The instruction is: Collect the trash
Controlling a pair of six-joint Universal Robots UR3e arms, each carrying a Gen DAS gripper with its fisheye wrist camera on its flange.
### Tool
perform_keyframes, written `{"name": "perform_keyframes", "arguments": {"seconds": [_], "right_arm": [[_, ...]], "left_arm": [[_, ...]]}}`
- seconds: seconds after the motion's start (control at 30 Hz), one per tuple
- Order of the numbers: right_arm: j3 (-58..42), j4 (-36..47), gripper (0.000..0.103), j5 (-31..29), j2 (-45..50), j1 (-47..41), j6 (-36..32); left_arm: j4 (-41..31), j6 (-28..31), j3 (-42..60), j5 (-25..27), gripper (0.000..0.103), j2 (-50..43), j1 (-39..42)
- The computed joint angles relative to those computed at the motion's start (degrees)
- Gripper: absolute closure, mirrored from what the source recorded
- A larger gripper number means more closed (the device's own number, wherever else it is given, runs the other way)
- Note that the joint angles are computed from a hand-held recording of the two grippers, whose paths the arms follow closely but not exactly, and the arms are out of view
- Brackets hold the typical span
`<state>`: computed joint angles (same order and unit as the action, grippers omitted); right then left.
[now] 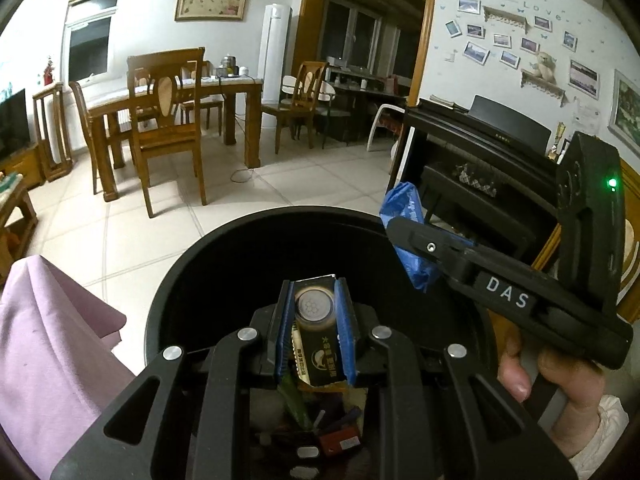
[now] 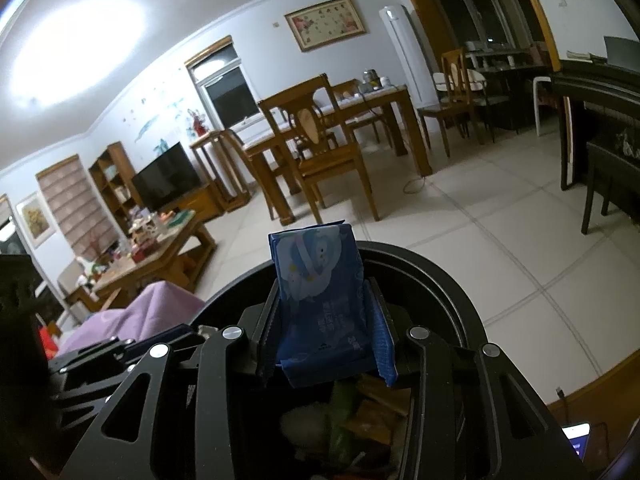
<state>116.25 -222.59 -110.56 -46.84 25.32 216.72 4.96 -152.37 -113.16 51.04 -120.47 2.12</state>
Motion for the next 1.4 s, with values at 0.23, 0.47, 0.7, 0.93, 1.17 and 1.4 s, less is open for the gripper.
{"name": "perform_keyframes", "arguments": {"seconds": [0.23,0.47,0.7,0.93,1.17,1.4], "right_arm": [[0.78,-0.82,0.047,-0.31,0.12,1.38,0.12],[0.30,-2.10,0.027,-2.03,0.72,2.88,1.00],[0.68,-2.39,0.026,-2.13,0.62,3.57,1.35],[-1.61,0.26,0.024,-3.48,-0.09,5.85,1.12],[-7.61,6.21,0.020,-5.28,-0.83,10.08,1.16],[-20.72,15.80,0.011,-7.15,1.53,15.68,-0.33]], "left_arm": [[-0.28,0.36,0.10,-0.01,0.075,0.22,-0.08],[10.65,-2.22,-5.03,-1.09,0.006,0.80,1.86],[10.30,-0.80,-6.99,-0.54,0.006,2.98,2.66],[9.34,2.12,-11.50,-3.76,0.006,7.71,7.30],[3.16,8.00,-18.40,-7.46,0.006,16.34,15.85],[-1.70,14.02,-24.69,-11.26,0.006,24.24,27.74]]}}
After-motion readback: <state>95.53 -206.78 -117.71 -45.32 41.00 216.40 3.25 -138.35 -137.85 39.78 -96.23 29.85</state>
